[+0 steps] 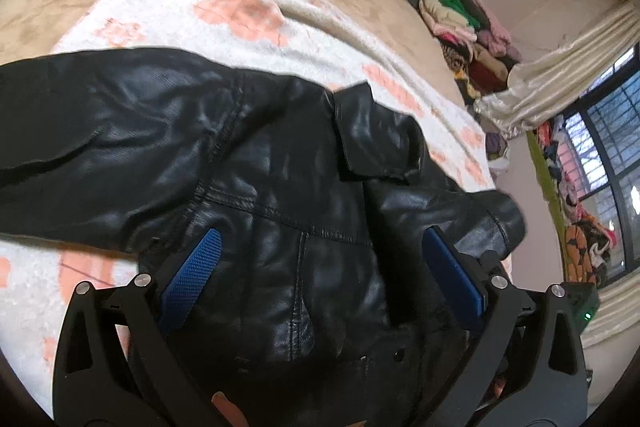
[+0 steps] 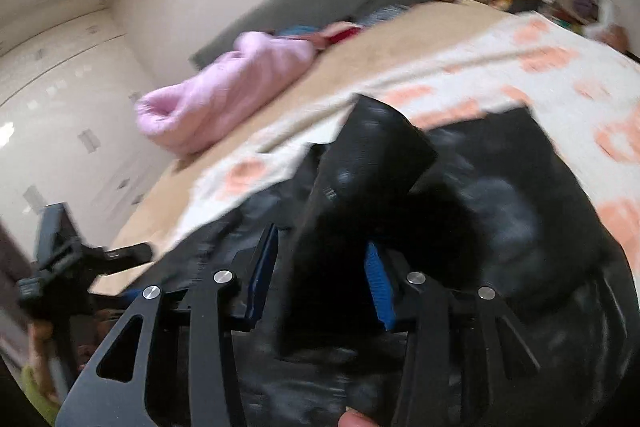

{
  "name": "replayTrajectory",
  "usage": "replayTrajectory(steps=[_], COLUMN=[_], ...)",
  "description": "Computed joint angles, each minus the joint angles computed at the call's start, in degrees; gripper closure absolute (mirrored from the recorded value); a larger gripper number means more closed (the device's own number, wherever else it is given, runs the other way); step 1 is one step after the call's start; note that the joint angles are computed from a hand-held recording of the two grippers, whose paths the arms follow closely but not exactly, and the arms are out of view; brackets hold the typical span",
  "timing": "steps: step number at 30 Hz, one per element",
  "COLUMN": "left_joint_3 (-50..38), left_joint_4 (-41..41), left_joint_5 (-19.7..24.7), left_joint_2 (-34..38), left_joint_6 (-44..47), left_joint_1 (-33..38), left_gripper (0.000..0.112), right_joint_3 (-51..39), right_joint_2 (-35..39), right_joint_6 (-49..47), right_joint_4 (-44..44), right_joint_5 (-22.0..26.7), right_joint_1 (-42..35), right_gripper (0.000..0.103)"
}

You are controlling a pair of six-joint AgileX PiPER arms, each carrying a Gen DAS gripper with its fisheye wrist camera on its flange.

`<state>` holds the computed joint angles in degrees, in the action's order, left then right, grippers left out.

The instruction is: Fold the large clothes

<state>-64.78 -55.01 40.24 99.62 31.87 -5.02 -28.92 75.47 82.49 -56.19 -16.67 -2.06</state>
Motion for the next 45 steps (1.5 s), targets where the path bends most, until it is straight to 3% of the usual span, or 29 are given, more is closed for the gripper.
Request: replayTrajectory(steps=[1,5,9,14,22,25,30,32,34,35,36,39,41,45], left_joint_3=[0.47,1.68,1.96,1.0,-0.93,-2.23,-3.46,-2.16,1.48,3.06,4.26,3.91,1.49,-5.67], left_joint_4=[-0.9,-2.88,-5.66,-4.72,-5.27,-4.39,-4.11,-5.79,-10.68,-13.78,-15.92,-14.47,-11.14,-3.36], left_joint_5=[0.28,1.43,4.75,5.54,5.13,2.63,0.59,0.6,1.4,3.2,4.99,5.44,2.52,-1.69], left_joint_2=[-0.82,-3.72,-4.54,-1.73,7.44,9.98,10.86,9.23,4.75,2.46,0.04,-6.46,-8.46,-4.76], left_joint_6=[0.67,2.07,4.06,3.71,2.79,0.16,0.01,2.22,7.2,10.62,13.25,13.75,12.01,6.98], left_joint_1=[0.94,3.89,6.92,6.15,2.64,1.21,-0.19,-0.73,-0.76,-0.48,-0.35,-2.37,-4.31,-5.82], left_gripper=[0.018,0.018,0.018,0.018,0.02,0.034,0.083,0.091,0.093,0.101,0.102,0.102,0.102,0.103], right_joint_3=[-1.36,-4.92,-5.22,-4.92,0.34,1.43,2.79,3.03,3.42,3.44,3.57,2.79,1.99,-0.09], right_joint_2=[-0.53,-0.34,-0.71,-1.19,-5.54,-6.53,-7.64,-7.45,-7.53,-7.5,-7.73,-7.4,-6.87,-6.51], right_joint_6=[2.87,6.05,12.08,18.18,23.63,24.43,23.84,23.24,22.35,21.86,21.73,20.93,20.95,21.71], right_joint_4=[-4.35,-10.86,-18.28,-24.78,-30.27,-33.05,-35.02,-35.39,-35.46,-35.85,-36.08,-36.09,-35.89,-37.39], right_joint_5=[-0.35,0.45,-3.06,-1.97,-5.41,-9.09,-10.57,-11.77,-12.63,-13.52,-13.48,-14.17,-14.06,-13.67], right_joint_1=[1.19,7.27,8.56,7.84,-6.21,-13.22,-20.57,-23.93,-26.8,-28.66,-29.57,-32.61,-33.6,-33.64], right_gripper=[0.06,0.041,0.02,0.02,0.02,0.02,0.022,0.025,0.026,0.026,0.027,0.028,0.029,0.03])
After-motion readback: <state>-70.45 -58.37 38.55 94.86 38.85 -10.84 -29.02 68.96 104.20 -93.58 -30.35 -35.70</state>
